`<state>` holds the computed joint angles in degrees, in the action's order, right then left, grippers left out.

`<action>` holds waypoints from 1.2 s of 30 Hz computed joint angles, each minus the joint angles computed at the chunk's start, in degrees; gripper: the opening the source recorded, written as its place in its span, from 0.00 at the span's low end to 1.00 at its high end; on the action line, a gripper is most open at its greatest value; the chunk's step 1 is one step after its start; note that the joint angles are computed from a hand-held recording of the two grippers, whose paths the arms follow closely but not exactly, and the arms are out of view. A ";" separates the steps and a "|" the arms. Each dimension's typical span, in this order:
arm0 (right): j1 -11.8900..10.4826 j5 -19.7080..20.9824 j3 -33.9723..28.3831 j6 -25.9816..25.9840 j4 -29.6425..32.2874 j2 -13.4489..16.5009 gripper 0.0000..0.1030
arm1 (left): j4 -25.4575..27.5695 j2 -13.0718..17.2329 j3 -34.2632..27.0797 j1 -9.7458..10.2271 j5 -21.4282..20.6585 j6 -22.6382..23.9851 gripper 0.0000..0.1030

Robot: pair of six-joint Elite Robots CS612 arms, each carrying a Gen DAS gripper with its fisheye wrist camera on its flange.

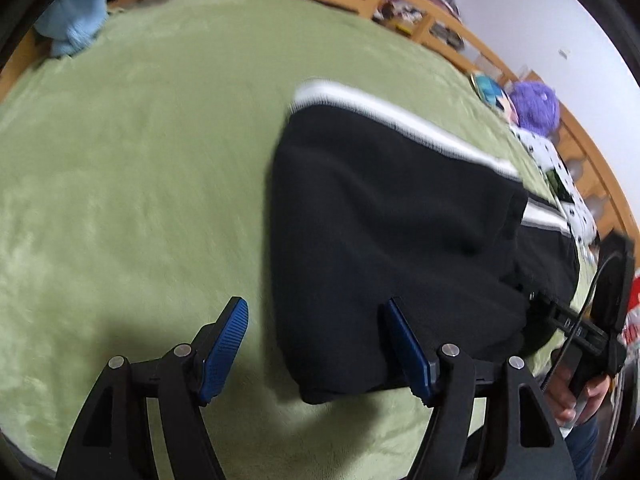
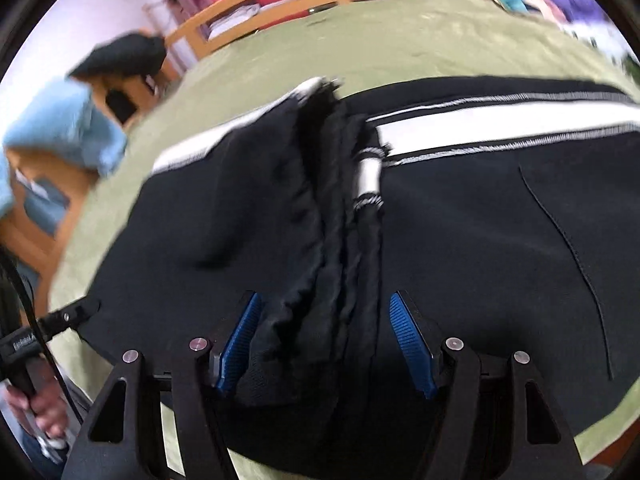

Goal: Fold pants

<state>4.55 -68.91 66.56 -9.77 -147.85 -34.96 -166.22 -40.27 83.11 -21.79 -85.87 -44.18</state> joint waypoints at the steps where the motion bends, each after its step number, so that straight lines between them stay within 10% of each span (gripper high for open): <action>1: 0.24 -0.04 -0.09 -0.91 0.29 0.03 0.50 | -0.25 0.30 -0.07 0.04 -0.81 -0.36 0.67; 5: 0.86 -1.79 0.71 -2.34 -4.79 -0.06 0.20 | -1.93 0.11 -0.20 0.34 -2.82 -0.32 0.65; 9: -0.92 2.75 1.89 2.28 -12.05 -0.96 0.14 | -5.42 -1.10 0.59 -0.30 -1.27 3.53 0.67; 16: -1.62 1.88 -0.99 -2.61 2.48 0.13 0.26 | -2.60 -0.37 -1.54 -0.62 -1.68 4.41 0.67; 20: -1.78 1.00 4.24 -6.43 -3.62 -2.49 0.48 | 3.58 0.36 -2.83 -0.75 -1.29 4.37 0.67; 24: -2.51 5.67 6.79 -2.09 -8.56 -3.63 0.48 | 5.07 0.56 -3.03 -0.37 -3.63 3.81 0.67; 26: -1.93 4.94 6.74 -3.42 -7.18 -3.56 0.19 | 1.96 0.17 -2.16 -0.07 -5.24 3.45 0.67; 32: -2.62 3.11 7.89 -6.61 -4.23 -4.07 0.24 | 8.94 1.18 -4.34 -1.13 -1.84 5.92 0.70; 36: -3.04 3.01 6.57 -10.23 -2.69 -4.57 0.35 | 2.76 0.09 -2.33 -1.00 -3.12 6.49 0.68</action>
<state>1.51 -65.91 73.13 -20.00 -150.54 -39.53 -163.46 -40.18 80.78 -22.79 -88.99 -37.69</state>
